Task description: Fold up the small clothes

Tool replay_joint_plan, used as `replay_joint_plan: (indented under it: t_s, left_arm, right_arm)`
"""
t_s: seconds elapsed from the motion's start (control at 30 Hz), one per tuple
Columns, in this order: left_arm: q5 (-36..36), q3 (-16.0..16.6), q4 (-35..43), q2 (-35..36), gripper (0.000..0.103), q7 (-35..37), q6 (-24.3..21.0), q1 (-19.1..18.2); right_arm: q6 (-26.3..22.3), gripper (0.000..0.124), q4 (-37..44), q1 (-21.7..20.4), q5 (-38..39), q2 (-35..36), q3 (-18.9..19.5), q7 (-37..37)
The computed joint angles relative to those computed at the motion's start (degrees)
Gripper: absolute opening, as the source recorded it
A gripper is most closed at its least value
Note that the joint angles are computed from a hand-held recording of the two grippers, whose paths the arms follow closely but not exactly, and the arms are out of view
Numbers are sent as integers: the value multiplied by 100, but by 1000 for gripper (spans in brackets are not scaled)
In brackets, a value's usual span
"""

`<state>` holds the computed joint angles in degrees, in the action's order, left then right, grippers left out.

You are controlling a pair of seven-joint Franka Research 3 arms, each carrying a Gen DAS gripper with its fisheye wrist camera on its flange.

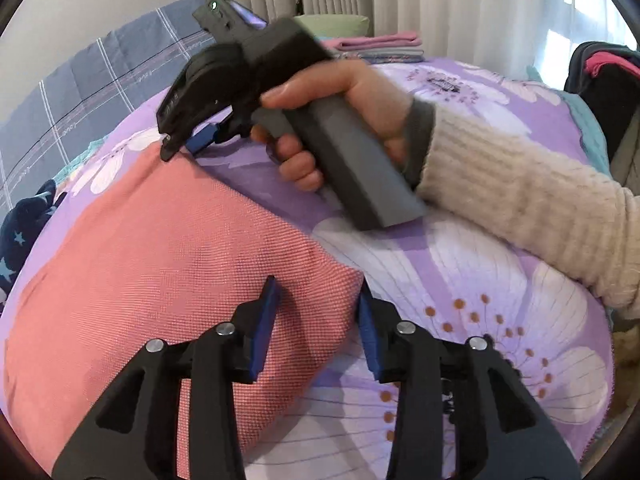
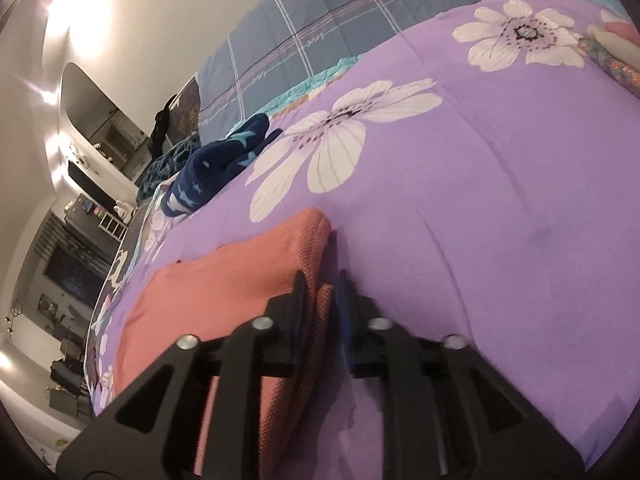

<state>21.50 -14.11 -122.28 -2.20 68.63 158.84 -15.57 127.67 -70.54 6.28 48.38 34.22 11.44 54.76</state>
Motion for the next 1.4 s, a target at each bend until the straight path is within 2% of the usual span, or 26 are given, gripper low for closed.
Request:
replay_joint_plan:
  t_s: [0.07,0.1,0.13,0.17,0.2,0.3,0.37,0.4,0.43,0.47,0.53,0.57,0.67,0.77,0.8,0.87,0.93,1.0,1.1,1.17,1.2,1.27,1.3,1.33,1.37,1.4]
  left_arm:
    - [-97,9,-23,-11,38,92,54,-7]
    - [-268,21,-63,-24,29,265,113,-22]
    - [-460,29,-83,-19,24,457,163,-42]
    - [-544,32,-99,-27,17,545,182,-47]
    - [-721,37,-123,-28,10,718,257,-68]
    - [-1203,48,-206,-48,10,1201,456,-130]
    - [-1720,75,-241,-37,10,1686,485,-193]
    - [-2283,107,-204,9,10,2181,420,-256]
    - [-2488,104,-176,36,10,2336,381,-256]
    - [-2606,93,-157,55,11,2413,369,-247]
    - [-3074,80,-164,56,15,2767,405,-256]
    - [-3163,64,-158,69,17,2816,429,-257]
    - [-2762,11,-241,-18,21,2445,512,-222]
    - [-2594,32,-590,-423,25,2160,662,-233]
    - [-2224,-20,-756,-614,32,1733,697,-132]
    - [-1416,-142,-1197,-1139,36,805,718,201]
    - [-1112,-89,-1574,-1614,36,319,660,344]
    - [-718,-133,-1984,-2194,36,-325,506,666]
    - [-269,-173,-2542,-3062,38,-1152,191,1158]
    - [-67,-130,-2819,-3520,40,-1559,-36,1392]
    - [93,-180,-2988,-3837,41,-1838,-239,1627]
    - [269,-58,-3255,-4252,43,-2097,-538,1795]
    - [185,152,-3397,-4398,43,-2129,-799,1751]
    - [64,340,-3460,-4436,43,-2105,-1084,1673]
    - [-75,483,-3491,-4438,44,-2079,-1471,1615]
    - [-346,565,-3694,-4563,50,-1984,-1569,1664]
  right_arm:
    - [-203,38,51,-4,-82,-2,17,-108]
    - [-313,40,104,38,-204,9,-1,-176]
    - [-246,38,47,94,-288,-36,-32,-238]
    - [-56,27,-14,178,-362,-74,-72,-246]
    - [271,6,-109,252,-363,-127,-101,-206]
    - [729,5,-509,0,409,-406,204,-779]
    - [1082,5,-754,106,417,-579,169,-1128]
    - [1350,6,-783,373,128,-548,-62,-1049]
    - [1324,6,-611,589,-295,-391,-313,-594]
    - [1029,6,-240,604,-663,-66,-372,60]
    - [350,4,332,204,-339,339,-80,387]
    - [217,4,414,48,-140,407,42,407]
    - [482,7,41,-44,60,195,110,213]
    - [901,16,-514,2,62,-209,31,39]
    - [1036,17,-748,80,-99,-407,-86,132]
    - [1164,17,-1111,225,-527,-761,-303,324]
    - [1018,19,-1729,103,-550,-1335,-316,-1]
    - [525,19,-2484,-148,-148,-2053,-294,-702]
    - [209,19,-3569,-113,176,-3015,-499,-1336]
    - [-231,19,-4209,-37,542,-3549,-651,-1871]
    - [-196,19,-4453,62,509,-3711,-687,-1936]
    - [515,20,-4898,303,-361,-3915,-603,-1509]
    - [909,17,-5104,410,-606,-3984,-577,-1447]
    - [1078,17,-5169,495,-756,-4048,-593,-1366]
    - [1236,17,-5178,556,-1140,-4119,-567,-963]
    - [1626,18,-5274,599,-1638,-4247,-486,-418]
